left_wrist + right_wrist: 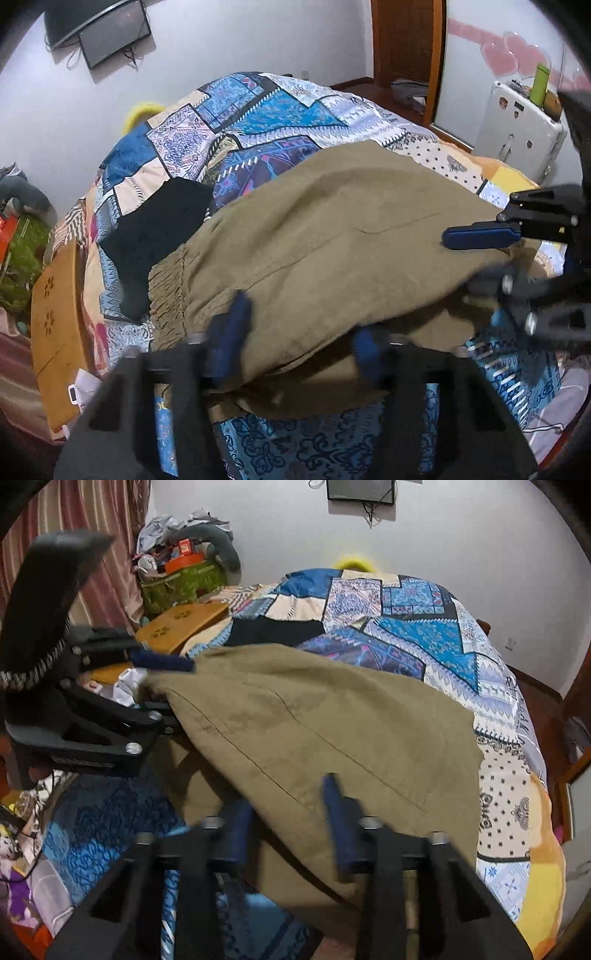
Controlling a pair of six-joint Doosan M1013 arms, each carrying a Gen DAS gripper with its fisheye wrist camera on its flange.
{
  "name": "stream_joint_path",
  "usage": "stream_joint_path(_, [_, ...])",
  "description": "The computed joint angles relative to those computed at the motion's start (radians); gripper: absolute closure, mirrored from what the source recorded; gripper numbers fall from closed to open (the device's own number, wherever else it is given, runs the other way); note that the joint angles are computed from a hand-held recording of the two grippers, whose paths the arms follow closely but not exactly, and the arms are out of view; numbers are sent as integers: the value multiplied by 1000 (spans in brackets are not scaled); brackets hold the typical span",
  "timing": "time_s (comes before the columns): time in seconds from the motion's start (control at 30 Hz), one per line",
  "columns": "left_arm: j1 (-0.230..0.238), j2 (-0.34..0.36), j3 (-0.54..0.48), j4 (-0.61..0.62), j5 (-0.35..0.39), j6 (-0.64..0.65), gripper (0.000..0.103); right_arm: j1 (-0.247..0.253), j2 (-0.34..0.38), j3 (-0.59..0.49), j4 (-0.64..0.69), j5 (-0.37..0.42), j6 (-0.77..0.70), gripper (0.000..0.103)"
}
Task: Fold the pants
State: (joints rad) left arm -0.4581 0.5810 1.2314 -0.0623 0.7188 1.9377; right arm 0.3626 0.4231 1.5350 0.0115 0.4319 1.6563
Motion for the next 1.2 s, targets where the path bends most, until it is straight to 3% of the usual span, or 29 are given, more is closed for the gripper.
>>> stream_joint_path(0.03, [-4,-4,9,18,-10,-10,82,1,-3,2,-1,-7,-4,88])
stream_joint_path(0.17, [-11,-35,56,25,-63,-6,90,15,-26,26,-98,-48,51,92])
stream_joint_path(0.4, [-12,-56,95,-8,-64,5,90,16,-42,57,-41,-42,5,92])
stream_joint_path(0.57, [-10,-59,115,-13,-27,-42,86,0,-39,67,99,-9,-36,82])
stream_joint_path(0.73, [6,-83,140,-84,-12,-27,77,-1,-62,87,111,1,-10,74])
stream_joint_path(0.87, [26,-102,142,-167,5,-9,74,2,-91,108,142,-40,-39,59])
stream_joint_path(1.03, [51,-125,144,-277,-59,20,54,-3,-102,111,169,-114,-29,57])
stream_joint_path(1.2, [62,-84,87,-196,-61,-127,53,-10,-69,81,75,-119,135,57])
